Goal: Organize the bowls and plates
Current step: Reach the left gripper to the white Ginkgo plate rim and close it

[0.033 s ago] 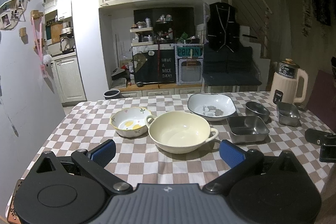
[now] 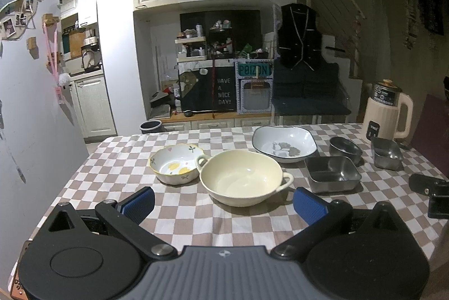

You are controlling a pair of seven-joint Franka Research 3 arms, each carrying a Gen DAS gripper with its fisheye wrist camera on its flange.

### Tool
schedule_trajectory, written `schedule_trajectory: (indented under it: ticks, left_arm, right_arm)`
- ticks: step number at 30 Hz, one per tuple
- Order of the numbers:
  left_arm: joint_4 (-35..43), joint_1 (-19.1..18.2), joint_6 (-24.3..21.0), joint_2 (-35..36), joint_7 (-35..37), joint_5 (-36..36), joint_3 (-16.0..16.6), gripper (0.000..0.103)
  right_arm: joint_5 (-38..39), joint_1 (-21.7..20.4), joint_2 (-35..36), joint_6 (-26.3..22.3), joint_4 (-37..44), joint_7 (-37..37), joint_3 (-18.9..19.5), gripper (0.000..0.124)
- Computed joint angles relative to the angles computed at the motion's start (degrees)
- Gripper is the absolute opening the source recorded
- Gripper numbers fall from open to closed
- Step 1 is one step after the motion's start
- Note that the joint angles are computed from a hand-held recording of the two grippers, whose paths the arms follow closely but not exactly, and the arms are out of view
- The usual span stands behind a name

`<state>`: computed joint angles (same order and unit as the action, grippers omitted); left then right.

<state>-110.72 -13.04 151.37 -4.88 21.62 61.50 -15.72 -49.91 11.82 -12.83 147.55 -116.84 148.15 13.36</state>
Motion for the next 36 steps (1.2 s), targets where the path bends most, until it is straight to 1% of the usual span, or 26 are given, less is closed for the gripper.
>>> schedule_trajectory:
  ticks: [3, 6, 8, 10, 13, 17, 19, 22, 25, 27, 29, 31, 33, 34, 35, 36]
  left_arm:
    - [1.41, -0.35, -1.0, 0.55, 0.67, -0.83, -0.15, 0.103]
    - [2.95, -0.24, -0.57, 1.64, 1.41, -0.48, 0.46, 0.103]
    - [4.53, -0.49, -1.49, 2.54, 0.55, 2.4, 0.3, 0.103]
    - [6.32, -0.95, -2.39, 3.77, 0.12, 5.16, 0.35, 0.103]
    - [8.88, -1.36, -1.45, 5.71, 1.62, 6.26, 1.25, 0.103]
    - [13.11, -1.76, 0.32, 8.97, 1.24, 7.53, 2.96, 0.103]
    - [15.77, -2.12, 0.77, 11.05, 1.46, 7.2, 3.89, 0.103]
    - [20.69, -2.9, 1.09, 15.03, 4.27, 5.47, 5.36, 0.103]
    - [24.54, -3.5, 2.84, 18.45, 6.78, 2.82, 7.1, 0.103]
    - [27.51, -4.13, 4.85, 21.16, 7.66, 2.75, 8.62, 0.103]
    - [30.16, -5.0, 5.72, 23.54, 8.73, 3.03, 10.19, 0.103]
    - [33.68, -5.8, 5.7, 26.52, 10.21, 2.25, 11.52, 0.103]
    - [38.05, -6.29, 4.93, 29.99, 13.0, -0.65, 12.18, 0.103]
    - [40.69, -6.23, 4.33, 32.06, 15.43, -3.17, 11.98, 0.103]
    - [42.85, -6.27, 4.3, 33.83, 17.11, -4.96, 12.01, 0.103]
    - [44.32, -6.48, 4.61, 35.13, 17.95, -6.01, 12.43, 0.103]
  right_arm:
    - [-1.45, -0.19, 0.48, -0.46, 0.67, 0.15, 0.22, 0.103]
    - [-4.76, -0.21, 1.52, -1.11, 2.11, 0.89, 0.43, 0.103]
    - [-7.32, -0.09, 2.39, -1.09, 3.18, 1.69, 0.14, 0.103]
    - [-8.93, 0.07, 2.96, -0.02, 3.81, 2.5, -0.7, 0.103]
    - [-10.58, 0.28, 4.26, 1.32, 5.46, 3.68, -1.82, 0.103]
    - [-15.08, 0.81, 6.9, 1.52, 8.65, 6.38, -2.78, 0.103]
    - [-16.66, 1.39, 8.48, 2.37, 10.45, 6.72, -3.86, 0.103]
    - [-20.4, 2.04, 11.02, 4.16, 13.02, 8.73, -5.67, 0.103]
    - [-20.02, 3.2, 14.35, 4.13, 16.54, 8.86, -7.53, 0.103]
    - [-17.72, 3.94, 16.82, 4.3, 19.2, 8.17, -8.97, 0.103]
    - [-17.44, 4.9, 18.83, 4.69, 21.23, 9.68, -10.42, 0.103]
    - [-17.53, 5.62, 20.37, 6.13, 22.43, 11.51, -11.96, 0.103]
    - [-15.41, 5.73, 22.14, 9.27, 23.72, 10.18, -13.18, 0.103]
    - [-13.41, 5.35, 23.21, 12.44, 24.24, 8.33, -13.77, 0.103]
    - [-10.47, 4.56, 24.26, 16.74, 24.25, 5.7, -14.15, 0.103]
    - [-6.77, 3.71, 25.24, 20.0, 24.09, 2.8, -14.11, 0.103]
